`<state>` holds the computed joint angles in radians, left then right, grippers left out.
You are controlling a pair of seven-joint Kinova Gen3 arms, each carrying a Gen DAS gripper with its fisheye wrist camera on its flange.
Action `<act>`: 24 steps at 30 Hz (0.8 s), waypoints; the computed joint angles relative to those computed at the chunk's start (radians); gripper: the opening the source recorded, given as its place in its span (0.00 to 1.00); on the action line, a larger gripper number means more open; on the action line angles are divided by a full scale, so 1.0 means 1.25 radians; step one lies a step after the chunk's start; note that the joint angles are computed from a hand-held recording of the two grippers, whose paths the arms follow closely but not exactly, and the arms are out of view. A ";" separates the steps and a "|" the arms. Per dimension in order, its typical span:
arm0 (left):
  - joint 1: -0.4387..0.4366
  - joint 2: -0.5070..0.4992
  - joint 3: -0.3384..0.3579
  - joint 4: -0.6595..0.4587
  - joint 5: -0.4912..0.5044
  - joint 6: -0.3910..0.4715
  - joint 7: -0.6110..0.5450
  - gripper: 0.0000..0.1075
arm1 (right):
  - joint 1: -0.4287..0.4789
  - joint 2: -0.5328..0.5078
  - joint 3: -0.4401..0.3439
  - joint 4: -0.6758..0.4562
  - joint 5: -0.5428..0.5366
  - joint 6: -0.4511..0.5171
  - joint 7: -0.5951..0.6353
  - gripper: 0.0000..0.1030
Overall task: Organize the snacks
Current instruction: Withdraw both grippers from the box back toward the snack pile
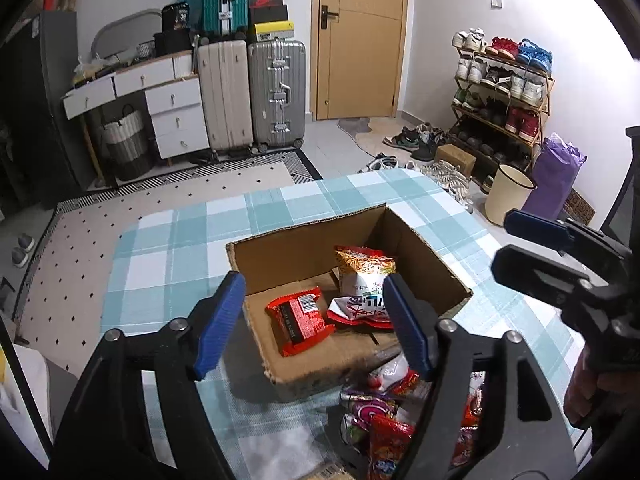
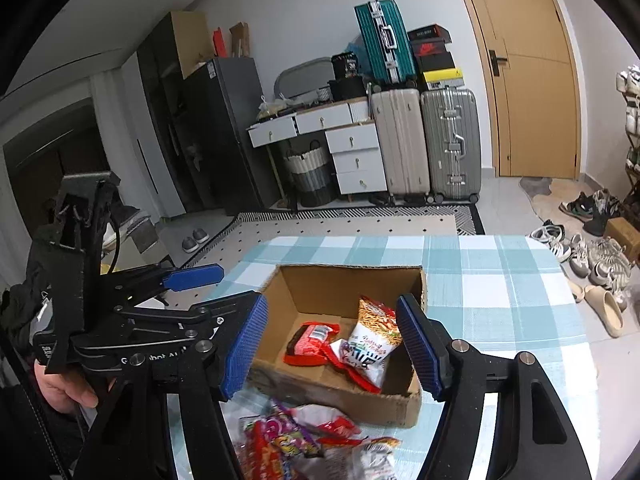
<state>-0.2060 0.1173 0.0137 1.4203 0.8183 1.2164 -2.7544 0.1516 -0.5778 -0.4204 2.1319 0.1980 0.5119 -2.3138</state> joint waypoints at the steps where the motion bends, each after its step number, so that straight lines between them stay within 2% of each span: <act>1: -0.006 -0.008 -0.004 0.004 0.005 0.006 -0.004 0.69 | 0.000 -0.011 -0.006 -0.003 -0.001 0.009 -0.002 0.70; 4: -0.024 -0.036 -0.022 0.022 0.026 0.024 -0.022 0.75 | 0.004 -0.047 -0.028 -0.010 -0.010 0.030 -0.011 0.72; 8: -0.042 -0.071 -0.055 0.045 0.051 0.052 -0.049 0.76 | 0.016 -0.091 -0.063 -0.024 -0.025 0.069 -0.022 0.76; 14: -0.061 -0.116 -0.110 0.084 0.070 0.082 -0.077 0.82 | 0.049 -0.163 -0.129 -0.048 -0.049 0.117 -0.034 0.86; 18: -0.082 -0.136 -0.146 0.111 0.089 0.103 -0.108 0.95 | 0.063 -0.215 -0.162 -0.058 -0.080 0.152 -0.038 0.90; 24: -0.119 -0.154 -0.197 0.149 0.100 0.145 -0.160 0.95 | 0.079 -0.302 -0.183 -0.063 -0.137 0.204 -0.036 0.95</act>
<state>-0.3543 -0.0749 -0.2330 1.6064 0.9433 1.3979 -2.9545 0.2505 -0.9553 -0.6491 2.0528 0.0273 0.7665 -2.3584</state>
